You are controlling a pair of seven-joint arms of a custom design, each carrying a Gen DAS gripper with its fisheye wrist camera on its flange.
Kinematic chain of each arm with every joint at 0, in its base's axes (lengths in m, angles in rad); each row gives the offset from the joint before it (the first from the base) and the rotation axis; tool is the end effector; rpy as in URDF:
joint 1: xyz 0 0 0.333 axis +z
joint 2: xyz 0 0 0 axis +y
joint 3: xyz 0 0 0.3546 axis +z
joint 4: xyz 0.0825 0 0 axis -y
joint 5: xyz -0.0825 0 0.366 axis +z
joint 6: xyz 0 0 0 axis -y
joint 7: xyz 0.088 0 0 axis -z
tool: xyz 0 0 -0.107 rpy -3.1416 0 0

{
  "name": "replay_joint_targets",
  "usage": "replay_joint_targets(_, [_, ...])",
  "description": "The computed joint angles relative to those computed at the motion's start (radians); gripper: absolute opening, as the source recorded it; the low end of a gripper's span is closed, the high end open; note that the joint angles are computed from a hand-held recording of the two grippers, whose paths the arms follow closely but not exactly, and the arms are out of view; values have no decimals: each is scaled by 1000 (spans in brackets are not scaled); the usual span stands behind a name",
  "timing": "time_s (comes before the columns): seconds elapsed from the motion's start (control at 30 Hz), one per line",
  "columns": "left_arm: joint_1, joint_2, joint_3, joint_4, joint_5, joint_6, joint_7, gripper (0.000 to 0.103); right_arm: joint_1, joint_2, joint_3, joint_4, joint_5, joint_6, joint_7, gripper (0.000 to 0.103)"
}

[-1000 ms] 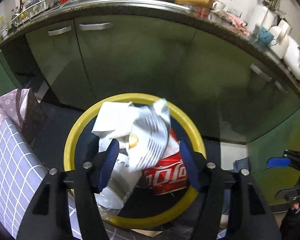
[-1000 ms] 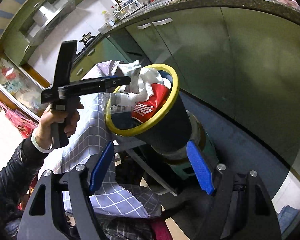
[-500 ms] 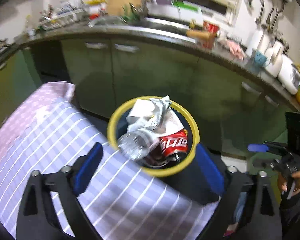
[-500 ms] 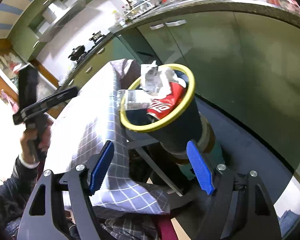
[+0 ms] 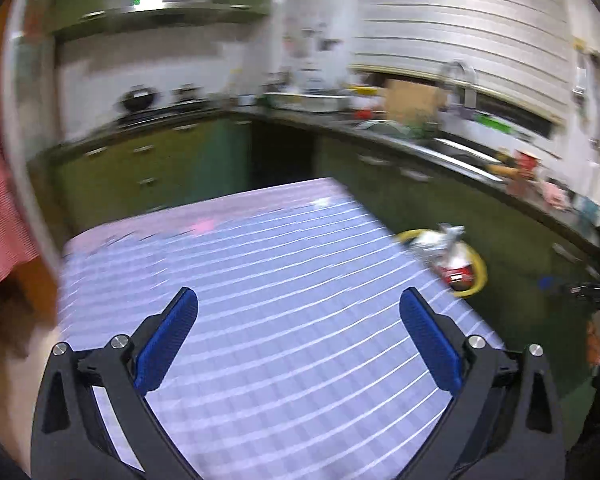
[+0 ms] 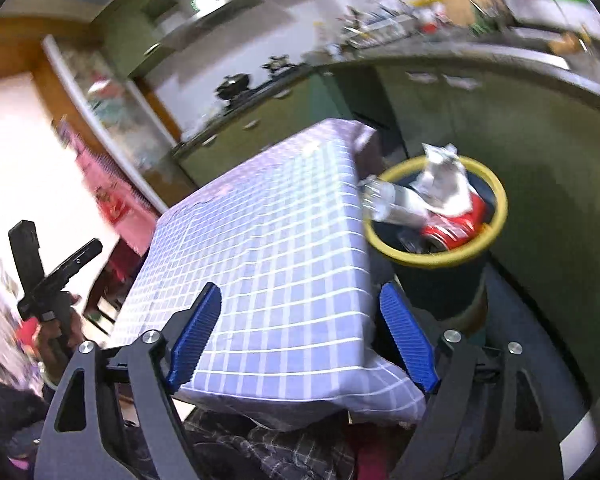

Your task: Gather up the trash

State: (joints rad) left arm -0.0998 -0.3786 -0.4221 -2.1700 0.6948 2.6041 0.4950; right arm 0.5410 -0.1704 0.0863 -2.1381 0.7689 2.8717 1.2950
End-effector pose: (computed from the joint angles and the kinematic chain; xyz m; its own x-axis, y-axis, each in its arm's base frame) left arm 0.3819 -0.2783 0.6591 0.0346 -0.9991 0.0256 -0.5370 -0.0401 -0.8426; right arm 0.4444 0.2782 0.6196 0.4196 -0.7835 -0.4583 -0.7174 0.0230 -0.6963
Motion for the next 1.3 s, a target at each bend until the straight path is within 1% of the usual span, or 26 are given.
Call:
replay_joint_targets(0.03, [3,-33,-4,-19,-7,-39,-19,96,-9,-5,24,-1,-55,18,35,84])
replay_joint_targets(0.07, [4,-80,-10,-45,-20,-90,-42,96,-28,-9,59,-5,-148,41,100,84])
replay_joint_targets(0.13, [13,-142,-30,-75,-26,-163,-74,96,-68,-19,112,-16,-323,79,226,86])
replay_joint_targets(0.17, [23,-174,-51,-84,-23,-214,-93,96,-119,-30,166,-25,-457,103,328,90])
replay_joint_targets(0.27, [36,-224,-96,-88,-11,-319,-136,96,-220,-64,272,-40,-701,139,511,98])
replay_joint_targets(0.3, [38,-240,-110,-89,-4,-347,-153,96,-230,-78,284,-47,-741,145,542,98])
replay_joint_targets(0.37, [30,-262,-119,-94,14,-351,-169,96,-283,-103,339,-54,-842,156,629,98])
replay_joint_targets(0.43, [19,-271,-118,-93,21,-347,-165,96,-314,-133,366,-70,-904,159,688,98])
replay_joint_targets(0.47, [13,-279,-117,-96,26,-337,-166,96,-366,-151,412,-73,-961,161,749,98])
replay_joint_targets(0.5, [9,-288,-116,-102,29,-327,-168,96,-388,-165,426,-77,-992,160,776,98])
replay_joint_targets(0.6, [10,-301,-125,-105,34,-306,-177,96,-484,-197,505,-74,-1104,136,876,98])
replay_joint_targets(0.63, [8,-308,-127,-106,30,-304,-177,96,-501,-198,518,-70,-1132,127,897,98])
replay_joint_targets(0.7, [11,-307,-135,-104,24,-297,-180,96,-528,-197,537,-68,-1182,117,938,98])
replay_joint_targets(0.73, [17,-303,-142,-100,25,-297,-184,96,-525,-196,535,-68,-1197,115,951,98])
replay_joint_targets(0.9, [21,-303,-158,-92,20,-310,-187,96,-480,-181,485,-86,-1248,140,1001,98])
replay_joint_targets(1.07, [24,-304,-174,-82,22,-332,-191,96,-453,-179,451,-89,-1308,137,1058,98])
replay_joint_targets(1.3, [15,-301,-173,-82,17,-347,-193,96,-411,-170,412,-85,-1354,127,1096,98])
